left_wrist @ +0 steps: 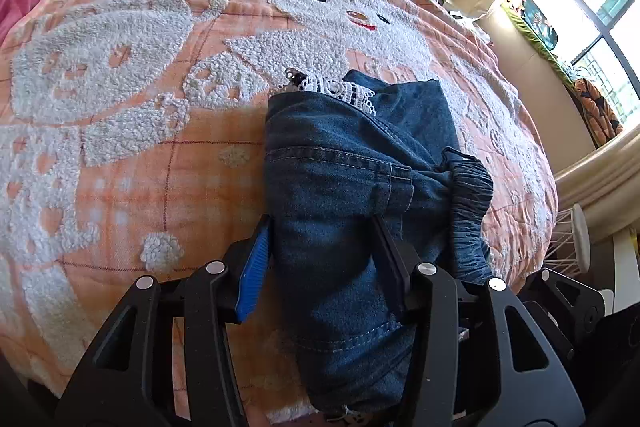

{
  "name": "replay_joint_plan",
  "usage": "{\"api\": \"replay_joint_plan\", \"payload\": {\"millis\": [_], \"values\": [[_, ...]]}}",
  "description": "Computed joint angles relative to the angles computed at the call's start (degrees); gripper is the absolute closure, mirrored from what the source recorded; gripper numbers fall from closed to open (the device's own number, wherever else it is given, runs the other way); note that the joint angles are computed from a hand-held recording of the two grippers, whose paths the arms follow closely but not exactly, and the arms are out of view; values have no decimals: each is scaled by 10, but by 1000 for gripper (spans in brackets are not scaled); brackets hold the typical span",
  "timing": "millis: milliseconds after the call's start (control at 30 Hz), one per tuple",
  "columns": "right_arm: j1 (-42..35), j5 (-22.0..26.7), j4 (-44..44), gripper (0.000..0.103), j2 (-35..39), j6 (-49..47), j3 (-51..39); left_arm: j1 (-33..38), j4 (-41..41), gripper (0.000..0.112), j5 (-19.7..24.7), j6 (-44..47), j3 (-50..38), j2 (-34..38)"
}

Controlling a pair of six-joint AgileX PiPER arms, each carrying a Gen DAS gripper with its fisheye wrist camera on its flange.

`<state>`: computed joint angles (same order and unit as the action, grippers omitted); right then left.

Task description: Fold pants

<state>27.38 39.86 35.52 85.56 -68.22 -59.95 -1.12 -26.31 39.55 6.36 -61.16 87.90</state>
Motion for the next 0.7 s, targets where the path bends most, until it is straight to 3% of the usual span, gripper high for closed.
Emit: {"api": "replay_joint_plan", "payload": {"millis": [67,100,200,267,333,500,700], "values": [[15,-36,-16,53,10,-9,6,-1,2,72,1,-3,-7,7],[15,-33,-7,65,19,-23,3,-3,5,72,1,-7,-10,10],[-7,37,22,87,48,-43,-31,-6,11,72,1,-15,-17,21],[-28,81,28,95,47,-55,-43,-5,6,72,0,-11,-17,25],[-48,118,24,95,46,-62,-49,-2,-1,71,-1,-1,-16,26],[-53,106,16,95,70,-63,-31,-2,-7,70,-10,-1,-14,29],[-82,129,57,89,66,-62,-25,-18,21,70,-25,-29,-9,18]]}}
